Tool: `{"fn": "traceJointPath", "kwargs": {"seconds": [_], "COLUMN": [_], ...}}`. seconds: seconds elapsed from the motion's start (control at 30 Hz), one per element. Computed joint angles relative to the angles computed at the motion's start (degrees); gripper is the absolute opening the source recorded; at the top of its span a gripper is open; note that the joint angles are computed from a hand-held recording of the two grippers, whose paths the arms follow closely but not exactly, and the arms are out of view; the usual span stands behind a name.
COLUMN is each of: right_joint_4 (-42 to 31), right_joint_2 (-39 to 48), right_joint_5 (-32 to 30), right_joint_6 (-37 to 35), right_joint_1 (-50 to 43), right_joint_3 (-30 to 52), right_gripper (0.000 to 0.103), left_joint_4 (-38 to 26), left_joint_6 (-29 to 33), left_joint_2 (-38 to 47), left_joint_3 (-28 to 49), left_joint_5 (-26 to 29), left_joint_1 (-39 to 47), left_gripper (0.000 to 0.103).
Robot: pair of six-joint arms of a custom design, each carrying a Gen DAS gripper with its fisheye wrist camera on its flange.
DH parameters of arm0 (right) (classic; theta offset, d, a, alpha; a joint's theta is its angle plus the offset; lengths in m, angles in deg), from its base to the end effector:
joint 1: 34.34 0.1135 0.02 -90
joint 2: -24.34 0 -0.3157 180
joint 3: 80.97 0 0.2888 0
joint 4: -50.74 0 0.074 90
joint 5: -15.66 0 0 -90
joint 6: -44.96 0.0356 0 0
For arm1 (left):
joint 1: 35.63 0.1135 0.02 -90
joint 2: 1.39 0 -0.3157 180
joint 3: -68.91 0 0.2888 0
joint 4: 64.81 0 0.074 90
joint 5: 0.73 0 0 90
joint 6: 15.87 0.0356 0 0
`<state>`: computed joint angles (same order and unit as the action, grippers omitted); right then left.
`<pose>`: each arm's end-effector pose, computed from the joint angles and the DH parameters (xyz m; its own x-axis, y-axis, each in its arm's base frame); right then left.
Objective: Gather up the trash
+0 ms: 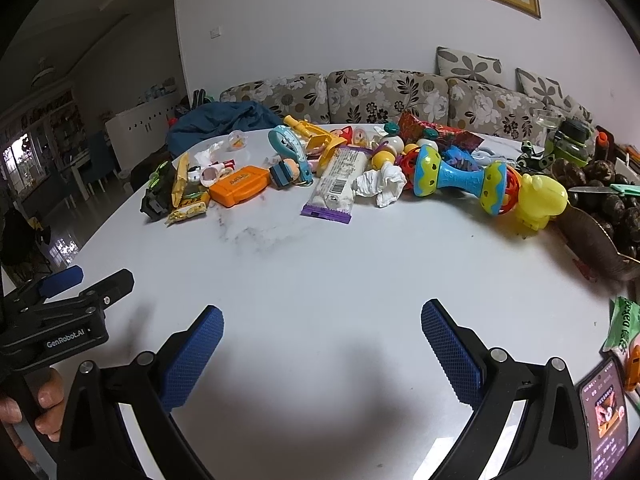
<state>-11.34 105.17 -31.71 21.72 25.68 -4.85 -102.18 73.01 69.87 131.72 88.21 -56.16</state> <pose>0.1693 0.2452 0.3094 -0.6443 0.2361 -0.7274 0.2232 0.9678 0.1165 0.2630 -0.0978 0.2914 -0.6781 0.2331 -0.6970 0.3254 0.9456 -0.0004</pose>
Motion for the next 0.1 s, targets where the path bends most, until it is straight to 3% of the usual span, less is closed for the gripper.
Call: {"fn": "traceJointPath", "kwargs": {"seconds": [0.1], "right_joint_4": [-0.33], "right_joint_2": [0.02], "right_joint_5": [0.31], "right_joint_6": [0.62], "right_joint_1": [0.06], "right_joint_3": [0.04], "right_gripper": [0.098], "left_joint_4": [0.47], "left_joint_6": [0.66], "left_joint_2": [-0.44], "left_joint_3": [-0.64], "left_joint_5": [-0.24], "left_joint_1": [-0.35], "left_gripper": [0.094]}}
